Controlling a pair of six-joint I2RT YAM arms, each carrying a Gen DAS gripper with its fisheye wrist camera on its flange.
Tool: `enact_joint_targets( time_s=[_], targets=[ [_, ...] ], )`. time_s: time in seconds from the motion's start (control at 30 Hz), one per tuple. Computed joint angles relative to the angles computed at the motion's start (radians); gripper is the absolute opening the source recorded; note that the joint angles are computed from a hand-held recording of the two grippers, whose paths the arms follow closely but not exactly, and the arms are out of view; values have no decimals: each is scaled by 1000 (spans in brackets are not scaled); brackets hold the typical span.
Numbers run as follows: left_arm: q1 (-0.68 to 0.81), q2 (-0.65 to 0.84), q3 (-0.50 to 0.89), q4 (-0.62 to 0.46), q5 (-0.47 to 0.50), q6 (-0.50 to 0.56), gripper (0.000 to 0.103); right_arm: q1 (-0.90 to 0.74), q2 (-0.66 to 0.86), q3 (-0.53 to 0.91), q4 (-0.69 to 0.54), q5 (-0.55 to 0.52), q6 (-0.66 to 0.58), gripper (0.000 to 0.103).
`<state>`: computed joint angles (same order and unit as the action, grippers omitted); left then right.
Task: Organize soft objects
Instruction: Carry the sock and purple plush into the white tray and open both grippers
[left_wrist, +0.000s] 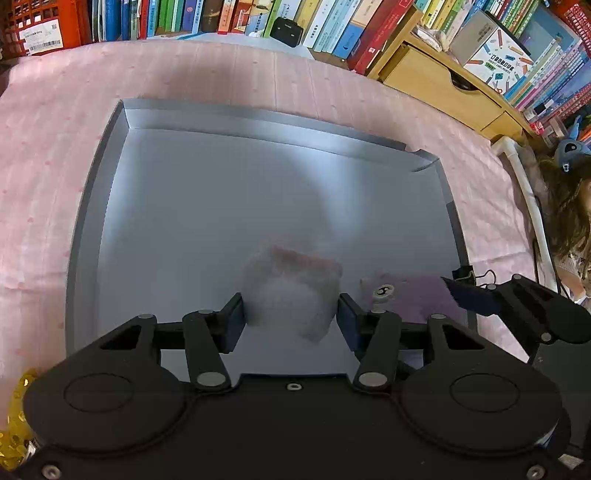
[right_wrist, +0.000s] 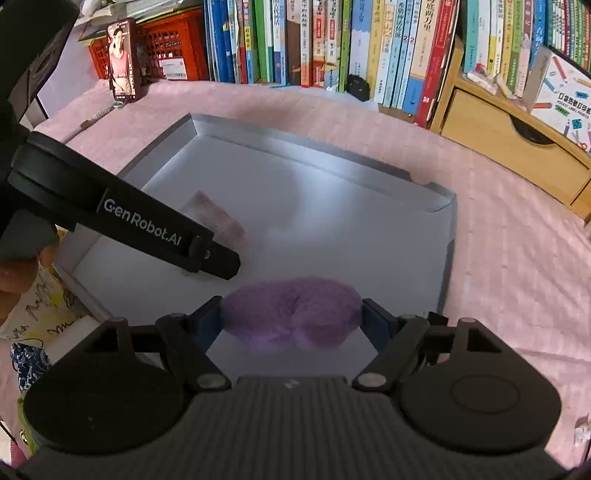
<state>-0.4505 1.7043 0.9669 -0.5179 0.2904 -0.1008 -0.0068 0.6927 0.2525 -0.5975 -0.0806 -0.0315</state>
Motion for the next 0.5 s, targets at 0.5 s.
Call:
enact_joint_targets(
  time_s=[0.5],
  targets=[
    [-3, -64, -32, 16, -24, 19, 60, -18, 4, 11, -9, 5, 18, 88]
  ],
)
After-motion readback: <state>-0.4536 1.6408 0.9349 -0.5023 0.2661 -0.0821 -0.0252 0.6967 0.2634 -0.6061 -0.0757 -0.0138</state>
